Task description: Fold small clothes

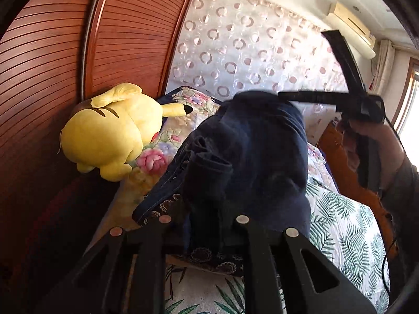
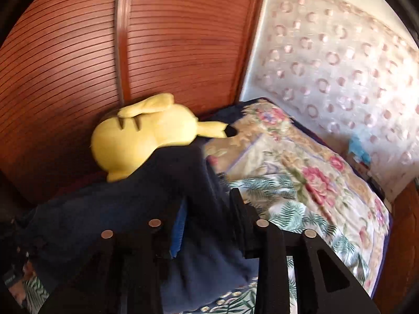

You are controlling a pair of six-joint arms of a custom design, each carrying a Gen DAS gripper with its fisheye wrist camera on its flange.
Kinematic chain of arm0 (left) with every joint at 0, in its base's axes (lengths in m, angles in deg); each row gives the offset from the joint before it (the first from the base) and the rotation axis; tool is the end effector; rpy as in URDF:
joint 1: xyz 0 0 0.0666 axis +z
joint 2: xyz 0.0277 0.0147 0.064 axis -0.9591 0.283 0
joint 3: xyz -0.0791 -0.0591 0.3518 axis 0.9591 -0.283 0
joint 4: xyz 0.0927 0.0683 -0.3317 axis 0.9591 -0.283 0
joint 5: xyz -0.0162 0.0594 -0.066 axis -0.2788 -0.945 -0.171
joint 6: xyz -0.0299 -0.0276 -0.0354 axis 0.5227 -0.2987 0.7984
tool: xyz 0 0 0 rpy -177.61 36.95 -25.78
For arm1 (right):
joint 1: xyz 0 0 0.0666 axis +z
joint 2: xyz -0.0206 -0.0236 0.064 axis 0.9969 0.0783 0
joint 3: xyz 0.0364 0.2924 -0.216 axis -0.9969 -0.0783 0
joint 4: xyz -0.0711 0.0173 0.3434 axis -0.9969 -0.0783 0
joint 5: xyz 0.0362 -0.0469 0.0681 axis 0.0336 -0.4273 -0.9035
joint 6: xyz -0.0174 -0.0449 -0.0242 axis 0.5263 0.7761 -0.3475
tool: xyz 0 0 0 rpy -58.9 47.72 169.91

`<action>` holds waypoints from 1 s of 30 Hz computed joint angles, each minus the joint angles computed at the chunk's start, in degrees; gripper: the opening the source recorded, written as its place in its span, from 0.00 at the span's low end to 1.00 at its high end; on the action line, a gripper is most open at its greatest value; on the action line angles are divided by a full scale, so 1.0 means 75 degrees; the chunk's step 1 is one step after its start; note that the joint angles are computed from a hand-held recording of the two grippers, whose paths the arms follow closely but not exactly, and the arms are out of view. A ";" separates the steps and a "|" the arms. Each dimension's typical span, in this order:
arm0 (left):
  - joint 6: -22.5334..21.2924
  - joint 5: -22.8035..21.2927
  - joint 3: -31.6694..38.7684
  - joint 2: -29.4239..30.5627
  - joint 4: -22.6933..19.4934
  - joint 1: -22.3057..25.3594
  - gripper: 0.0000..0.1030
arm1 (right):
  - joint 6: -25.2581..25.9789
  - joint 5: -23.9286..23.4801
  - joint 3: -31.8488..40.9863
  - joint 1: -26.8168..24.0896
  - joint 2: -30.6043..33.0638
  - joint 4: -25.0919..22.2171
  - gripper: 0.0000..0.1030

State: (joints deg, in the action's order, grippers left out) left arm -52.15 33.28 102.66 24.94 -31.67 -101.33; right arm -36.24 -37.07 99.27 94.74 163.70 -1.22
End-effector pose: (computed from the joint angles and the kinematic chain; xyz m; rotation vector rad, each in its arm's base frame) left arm 0.4720 -0.2473 0.4405 0.0362 2.2040 -0.4707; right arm 0.6136 0.1002 0.5167 -0.5306 2.2111 -0.0486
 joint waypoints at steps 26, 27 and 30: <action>-0.1655 -0.0955 -0.0504 -0.1252 0.0718 -0.1864 0.85 | -0.2070 -0.0667 -1.1039 -0.1044 -0.8877 0.4150 0.55; -0.1688 -0.1050 -0.0485 -0.1279 0.0698 -0.2007 0.85 | -0.2122 -0.0524 -1.1178 -0.1033 -0.9156 0.4063 0.57; -0.1751 -0.1278 -0.0486 -0.1325 0.0789 -0.2306 0.85 | -0.2299 0.0221 -1.1539 -0.0796 -0.9979 0.3819 0.64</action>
State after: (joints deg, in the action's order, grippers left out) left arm -65.28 23.70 99.01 15.00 -25.76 -118.62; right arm -53.48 -35.41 12.73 88.77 88.86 27.42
